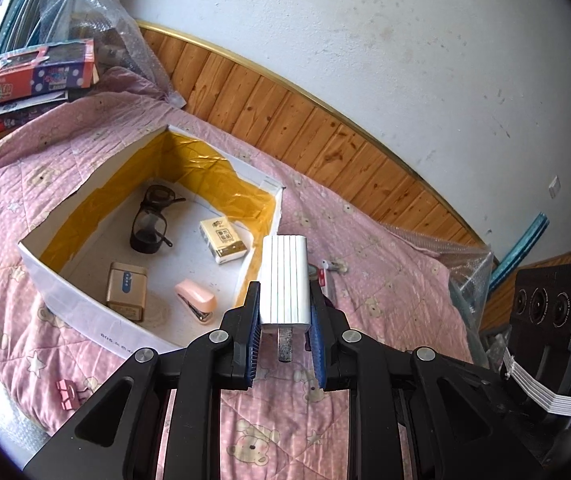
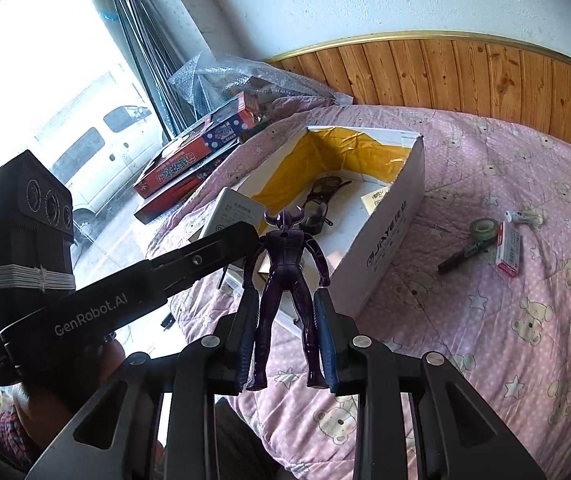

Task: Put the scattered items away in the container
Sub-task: 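Carry the white charger and purple figure over the white box with both grippers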

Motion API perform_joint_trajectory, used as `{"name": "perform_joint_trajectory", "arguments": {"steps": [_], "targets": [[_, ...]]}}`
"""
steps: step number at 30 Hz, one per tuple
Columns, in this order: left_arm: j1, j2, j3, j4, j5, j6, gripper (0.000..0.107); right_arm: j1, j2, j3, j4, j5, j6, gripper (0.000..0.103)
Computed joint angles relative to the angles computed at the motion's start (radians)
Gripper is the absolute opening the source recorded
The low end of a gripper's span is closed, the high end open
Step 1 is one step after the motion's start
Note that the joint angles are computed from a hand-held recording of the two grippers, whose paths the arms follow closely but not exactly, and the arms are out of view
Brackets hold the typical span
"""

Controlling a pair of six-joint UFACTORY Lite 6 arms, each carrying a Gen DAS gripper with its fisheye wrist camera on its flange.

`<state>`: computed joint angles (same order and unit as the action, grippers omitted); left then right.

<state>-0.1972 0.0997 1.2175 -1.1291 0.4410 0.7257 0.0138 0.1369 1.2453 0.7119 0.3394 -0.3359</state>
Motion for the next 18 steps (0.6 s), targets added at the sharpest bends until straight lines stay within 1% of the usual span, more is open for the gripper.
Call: {"name": "perform_joint_trajectory", "arguments": {"steps": [6, 13, 18], "targets": [[0.031, 0.056, 0.072, 0.051, 0.013, -0.056, 0.022, -0.022, 0.102, 0.13, 0.048, 0.05, -0.066, 0.03], [0.081, 0.138, 0.169, 0.128, 0.04, -0.143, 0.022, -0.042, 0.233, 0.299, 0.044, 0.113, -0.082, 0.029], [0.099, 0.196, 0.248, 0.21, 0.047, -0.217, 0.022, -0.06, 0.345, 0.451, 0.017, 0.171, -0.07, 0.029]]}}
